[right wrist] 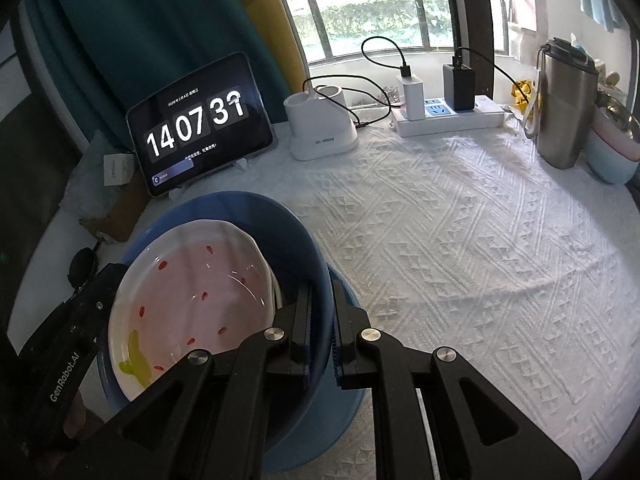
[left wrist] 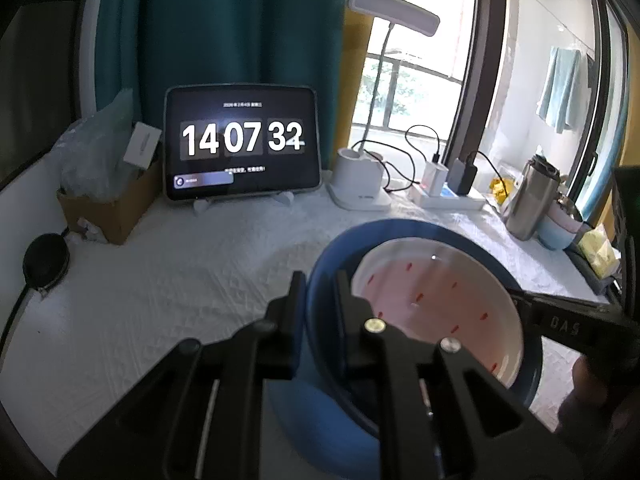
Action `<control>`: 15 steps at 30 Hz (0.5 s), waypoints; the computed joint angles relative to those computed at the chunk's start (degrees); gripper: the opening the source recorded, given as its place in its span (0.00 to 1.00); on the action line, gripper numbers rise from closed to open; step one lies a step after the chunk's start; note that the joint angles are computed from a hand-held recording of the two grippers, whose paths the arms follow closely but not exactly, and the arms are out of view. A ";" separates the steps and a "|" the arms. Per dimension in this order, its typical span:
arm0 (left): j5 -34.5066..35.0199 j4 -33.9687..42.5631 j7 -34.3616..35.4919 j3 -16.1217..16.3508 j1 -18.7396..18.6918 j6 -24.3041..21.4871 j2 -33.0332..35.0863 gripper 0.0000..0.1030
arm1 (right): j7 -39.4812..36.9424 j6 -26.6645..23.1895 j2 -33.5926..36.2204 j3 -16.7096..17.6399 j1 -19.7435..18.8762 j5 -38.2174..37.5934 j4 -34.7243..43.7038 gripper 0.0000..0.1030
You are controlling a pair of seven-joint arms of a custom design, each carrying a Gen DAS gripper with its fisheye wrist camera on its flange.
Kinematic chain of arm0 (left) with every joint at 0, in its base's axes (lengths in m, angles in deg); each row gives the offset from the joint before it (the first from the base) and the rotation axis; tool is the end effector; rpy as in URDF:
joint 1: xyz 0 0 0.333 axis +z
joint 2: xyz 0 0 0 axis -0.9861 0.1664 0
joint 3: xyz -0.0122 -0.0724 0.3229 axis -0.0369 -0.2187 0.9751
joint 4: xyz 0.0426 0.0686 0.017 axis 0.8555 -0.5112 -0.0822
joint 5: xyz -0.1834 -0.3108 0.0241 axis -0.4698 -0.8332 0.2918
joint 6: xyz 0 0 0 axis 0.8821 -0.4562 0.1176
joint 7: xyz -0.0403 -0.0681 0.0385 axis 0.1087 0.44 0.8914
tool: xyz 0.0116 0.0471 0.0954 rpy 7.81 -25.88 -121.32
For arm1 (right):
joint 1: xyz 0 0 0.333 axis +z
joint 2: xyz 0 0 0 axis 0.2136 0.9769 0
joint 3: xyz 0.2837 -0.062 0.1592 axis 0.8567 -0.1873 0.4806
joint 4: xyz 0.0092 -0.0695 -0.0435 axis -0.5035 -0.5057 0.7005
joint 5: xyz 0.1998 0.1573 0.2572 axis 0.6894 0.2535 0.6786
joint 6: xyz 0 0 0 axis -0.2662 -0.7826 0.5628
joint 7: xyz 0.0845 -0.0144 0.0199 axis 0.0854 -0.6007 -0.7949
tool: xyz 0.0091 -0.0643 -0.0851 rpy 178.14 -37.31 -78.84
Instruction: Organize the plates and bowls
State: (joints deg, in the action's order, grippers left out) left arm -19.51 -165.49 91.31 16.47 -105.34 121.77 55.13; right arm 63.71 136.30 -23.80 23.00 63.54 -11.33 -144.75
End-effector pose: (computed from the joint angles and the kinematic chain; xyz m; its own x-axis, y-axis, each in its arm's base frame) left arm 0.6047 -0.3181 0.2860 -0.3863 -0.9141 0.1235 -0.5613 0.1268 -0.8178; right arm 0.5878 0.2536 0.2836 -0.2148 -0.9445 -0.2487 -0.7104 0.3258 -0.6238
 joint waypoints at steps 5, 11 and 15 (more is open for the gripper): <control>-1.07 -0.08 0.34 1.05 -1.19 0.35 0.04 0.12 | -0.51 0.20 -0.27 -0.07 0.03 0.09 -0.43 0.11; -6.40 0.37 4.23 7.21 -7.70 1.48 0.63 0.16 | -0.37 -0.78 0.71 -4.05 3.78 0.01 -0.67 0.11; -9.90 0.80 6.74 8.96 -9.88 0.19 0.51 0.16 | 0.61 -0.40 1.14 -6.06 5.90 0.69 -1.62 0.15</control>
